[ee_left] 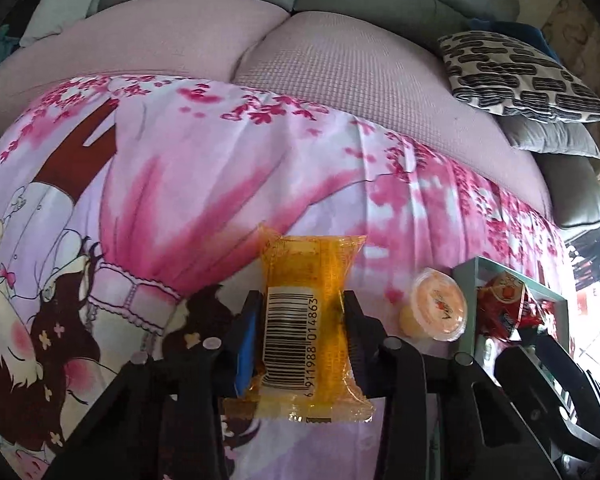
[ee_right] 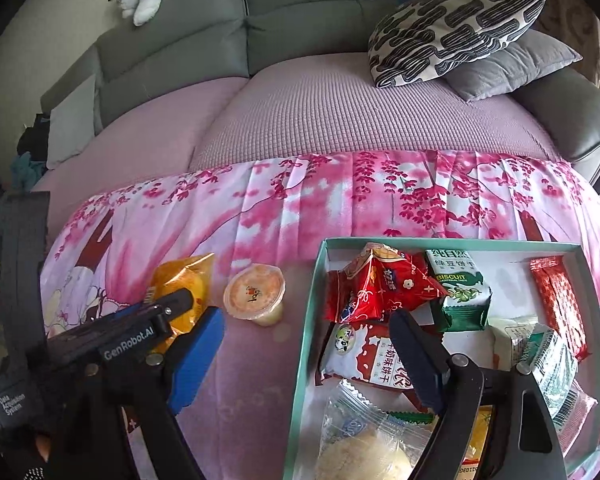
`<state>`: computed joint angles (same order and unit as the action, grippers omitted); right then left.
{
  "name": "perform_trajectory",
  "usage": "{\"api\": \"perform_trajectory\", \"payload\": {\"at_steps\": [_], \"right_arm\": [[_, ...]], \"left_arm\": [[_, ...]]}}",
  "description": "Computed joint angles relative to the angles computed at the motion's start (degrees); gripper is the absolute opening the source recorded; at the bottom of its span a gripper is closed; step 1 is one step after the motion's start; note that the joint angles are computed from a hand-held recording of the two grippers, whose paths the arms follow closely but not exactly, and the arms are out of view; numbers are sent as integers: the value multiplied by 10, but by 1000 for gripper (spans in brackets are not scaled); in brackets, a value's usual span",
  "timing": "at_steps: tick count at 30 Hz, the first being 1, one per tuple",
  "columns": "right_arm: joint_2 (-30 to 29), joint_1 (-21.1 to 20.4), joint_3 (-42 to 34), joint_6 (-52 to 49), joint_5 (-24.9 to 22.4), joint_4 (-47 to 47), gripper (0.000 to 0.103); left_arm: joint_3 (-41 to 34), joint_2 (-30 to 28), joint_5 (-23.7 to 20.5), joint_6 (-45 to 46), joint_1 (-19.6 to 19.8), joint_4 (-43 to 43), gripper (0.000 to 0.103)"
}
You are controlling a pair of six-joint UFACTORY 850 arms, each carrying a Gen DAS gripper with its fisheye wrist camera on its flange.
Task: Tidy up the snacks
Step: 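Grasp yellow cake packet with left tool while right tool grasps jelly cup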
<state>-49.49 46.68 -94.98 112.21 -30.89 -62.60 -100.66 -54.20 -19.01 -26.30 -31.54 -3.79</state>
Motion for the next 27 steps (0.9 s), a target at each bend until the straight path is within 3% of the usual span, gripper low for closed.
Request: {"api": "perform_trajectory", "payload": {"at_steps": [9, 13, 18, 22, 27], "right_arm": [[-2, 14, -11, 7, -31, -30, 86], [-6, 14, -25, -32, -24, -1, 86], [-36, -2, -92, -249, -12, 174, 84], [-81, -19, -192, -445, -69, 341, 79], [-165, -44, -356, -586, -200, 486, 74]], "left_arm": [[5, 2, -14, -110, 11, 123, 42], [15, 6, -19, -113, 19, 133, 42], [24, 11, -24, -107, 25, 143, 42], [28, 14, -22, -95, 27, 140, 42], [19, 7, -33, -82, 25, 143, 43]]}}
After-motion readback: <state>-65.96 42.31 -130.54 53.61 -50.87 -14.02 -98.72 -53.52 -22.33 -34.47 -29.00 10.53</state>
